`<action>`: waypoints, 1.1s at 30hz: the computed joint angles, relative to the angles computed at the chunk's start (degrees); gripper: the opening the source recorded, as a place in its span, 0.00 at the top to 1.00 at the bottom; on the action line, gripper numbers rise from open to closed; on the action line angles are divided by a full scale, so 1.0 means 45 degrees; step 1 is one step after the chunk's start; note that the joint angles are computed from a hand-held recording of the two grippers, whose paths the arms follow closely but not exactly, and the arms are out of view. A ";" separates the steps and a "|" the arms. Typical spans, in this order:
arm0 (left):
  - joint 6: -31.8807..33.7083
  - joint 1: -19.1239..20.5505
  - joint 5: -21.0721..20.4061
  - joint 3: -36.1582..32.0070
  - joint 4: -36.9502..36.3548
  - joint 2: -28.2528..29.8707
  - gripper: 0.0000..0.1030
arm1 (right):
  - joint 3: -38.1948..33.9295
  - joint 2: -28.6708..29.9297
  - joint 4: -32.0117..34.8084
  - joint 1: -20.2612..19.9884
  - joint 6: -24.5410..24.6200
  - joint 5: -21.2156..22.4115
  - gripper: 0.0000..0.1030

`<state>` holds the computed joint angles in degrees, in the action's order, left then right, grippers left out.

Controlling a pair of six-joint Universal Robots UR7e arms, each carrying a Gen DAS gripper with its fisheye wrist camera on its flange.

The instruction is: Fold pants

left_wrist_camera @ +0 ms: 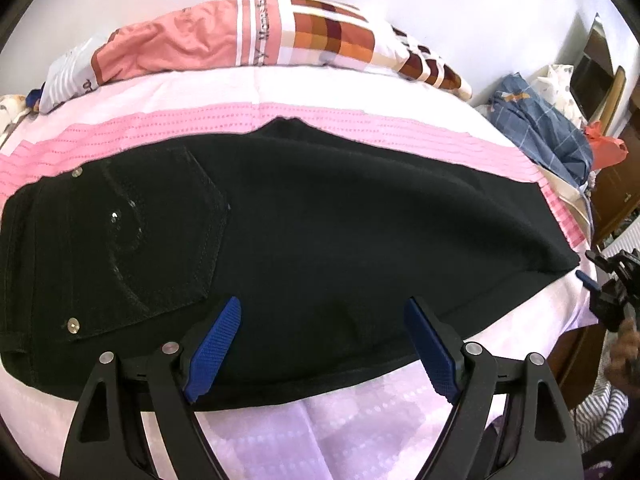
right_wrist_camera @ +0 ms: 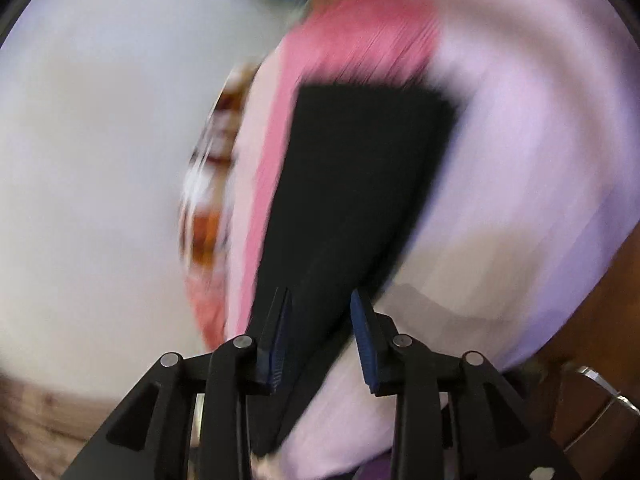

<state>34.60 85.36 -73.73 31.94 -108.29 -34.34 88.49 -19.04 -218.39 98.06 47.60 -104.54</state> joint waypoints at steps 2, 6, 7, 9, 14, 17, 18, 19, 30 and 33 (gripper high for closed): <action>0.0096 0.0027 -0.0203 0.0047 -0.0128 -0.0064 0.19 | -0.1122 0.0639 0.1172 -0.0021 -0.0173 0.1605 0.70; 0.0068 0.0106 -0.0193 -0.0502 0.0192 0.0213 0.19 | -0.3644 0.2292 0.2519 -0.0292 0.0599 0.3808 0.70; 0.0010 0.0135 -0.0221 -0.0570 0.0221 0.0239 0.19 | -0.4088 0.2551 0.2794 -0.0327 0.0749 0.3927 0.70; -0.0141 0.0216 -0.0421 -0.0855 0.0366 0.0346 0.19 | -0.4786 0.2924 0.3196 -0.0352 0.0773 0.4026 0.70; -0.0625 0.0370 -0.0759 -0.1917 0.0922 0.0814 0.19 | -0.5491 0.3000 0.4511 -0.0003 0.0528 0.2744 0.72; -0.0875 0.0438 -0.0879 -0.2636 0.1396 0.1158 0.19 | -0.5731 0.3023 0.4936 0.0145 0.0471 0.2205 0.72; -0.0934 0.0458 -0.0890 -0.2782 0.1485 0.1241 0.19 | -0.5910 0.3111 0.5012 0.0187 0.0526 0.2107 0.71; -0.0978 0.0476 -0.0898 -0.2794 0.1488 0.1261 0.19 | -0.6066 0.3169 0.5123 0.0228 0.0525 0.1992 0.70; -0.0834 0.0505 -0.0779 -0.2322 0.1100 0.1036 0.19 | -0.6810 0.3261 0.6415 0.0588 0.0303 0.1331 0.94; -0.0784 0.0503 -0.0612 -0.2646 0.1237 0.1123 0.19 | -0.6250 0.2942 0.6162 0.0734 0.0229 0.1328 0.94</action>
<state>31.08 87.63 -76.48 20.03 -102.73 -29.29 60.36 -5.80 -190.66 101.36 48.63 -98.57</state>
